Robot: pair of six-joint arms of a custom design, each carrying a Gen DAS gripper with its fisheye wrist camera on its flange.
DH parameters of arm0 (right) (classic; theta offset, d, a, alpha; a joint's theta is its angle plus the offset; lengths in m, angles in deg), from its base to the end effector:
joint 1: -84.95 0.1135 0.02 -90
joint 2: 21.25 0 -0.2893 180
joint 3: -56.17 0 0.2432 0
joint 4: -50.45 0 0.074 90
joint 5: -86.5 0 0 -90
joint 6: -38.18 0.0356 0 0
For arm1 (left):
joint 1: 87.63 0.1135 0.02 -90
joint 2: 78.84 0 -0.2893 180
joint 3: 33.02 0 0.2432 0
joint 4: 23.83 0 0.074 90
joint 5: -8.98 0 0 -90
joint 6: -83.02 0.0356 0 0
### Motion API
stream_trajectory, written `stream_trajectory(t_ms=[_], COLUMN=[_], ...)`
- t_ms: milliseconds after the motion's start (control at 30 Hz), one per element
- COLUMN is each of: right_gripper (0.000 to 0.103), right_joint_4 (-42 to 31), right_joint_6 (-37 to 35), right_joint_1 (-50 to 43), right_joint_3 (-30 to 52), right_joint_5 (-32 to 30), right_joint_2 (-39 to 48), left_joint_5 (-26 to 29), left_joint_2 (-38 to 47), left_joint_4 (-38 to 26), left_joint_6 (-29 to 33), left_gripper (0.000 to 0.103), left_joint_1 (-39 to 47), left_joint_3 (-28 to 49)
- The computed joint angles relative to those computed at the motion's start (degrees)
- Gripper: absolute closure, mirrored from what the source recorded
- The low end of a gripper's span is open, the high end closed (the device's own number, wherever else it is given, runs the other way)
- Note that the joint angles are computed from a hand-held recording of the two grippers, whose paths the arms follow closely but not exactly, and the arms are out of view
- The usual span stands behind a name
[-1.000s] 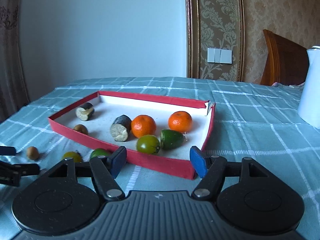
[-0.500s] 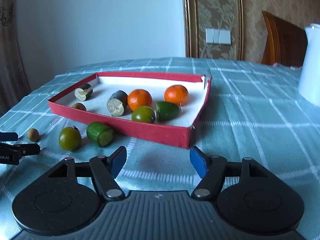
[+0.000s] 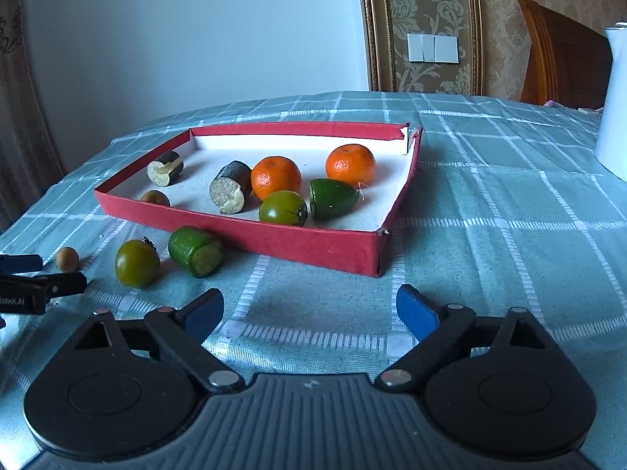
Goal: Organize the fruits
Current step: 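Move the left gripper to the brown longan and close on it, then carry the longan into the red tray and open the left gripper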
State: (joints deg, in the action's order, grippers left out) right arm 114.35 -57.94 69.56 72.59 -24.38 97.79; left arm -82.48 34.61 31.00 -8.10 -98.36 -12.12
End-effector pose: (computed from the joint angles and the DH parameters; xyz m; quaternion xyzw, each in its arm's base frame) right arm 0.1875 -0.0385 0.0620 -0.0065 0.8900 0.0811 0.4486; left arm 0.2075 -0.0384 0.0689 0.0696 0.8950 -0.0341 0.4394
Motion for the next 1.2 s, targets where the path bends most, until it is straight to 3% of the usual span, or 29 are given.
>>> stream_trajectory(t_ms=[67, 267, 333, 400, 433, 700, 1200], right_gripper=[0.007, 0.007, 0.007, 0.007, 0.007, 0.007, 0.007], right_joint_4=[-0.1, -0.7, -0.8, -0.8, -0.8, -0.8, -0.8], right_joint_6=[0.1, 0.2, 0.2, 0.2, 0.2, 0.2, 0.2], right_joint_1=[-0.5, -1.4, -1.5, -1.5, -1.5, -1.5, -1.6], right_joint_3=[0.1, 0.2, 0.2, 0.2, 0.2, 0.2, 0.2], right_joint_5=[-0.7, -2.1, -2.2, -2.2, -2.2, -2.2, -2.4], right_joint_2=[0.0, -0.4, -0.4, -0.4, -0.4, -0.4, -0.4], left_joint_5=[-0.4, -0.8, -0.5, -1.3, -0.9, -0.8, -0.7], left_joint_2=[-0.7, -1.2, -1.1, -1.7, -2.5, -3.2, -9.4], left_joint_4=[-1.2, -3.0, -2.5, -2.4, -3.5, -3.2, -10.3], left_joint_6=[-0.3, 0.4, 0.4, 0.0, 0.1, -0.2, -0.6], left_gripper=[0.014, 0.021, 0.033, 0.065, 0.069, 0.079, 0.079], left_joint_1=[0.2, 0.0, -0.2, -1.0, -1.0, -1.6, -3.9], left_joint_3=[0.8, 2.2, 2.1, 1.9, 2.1, 1.3, 5.2])
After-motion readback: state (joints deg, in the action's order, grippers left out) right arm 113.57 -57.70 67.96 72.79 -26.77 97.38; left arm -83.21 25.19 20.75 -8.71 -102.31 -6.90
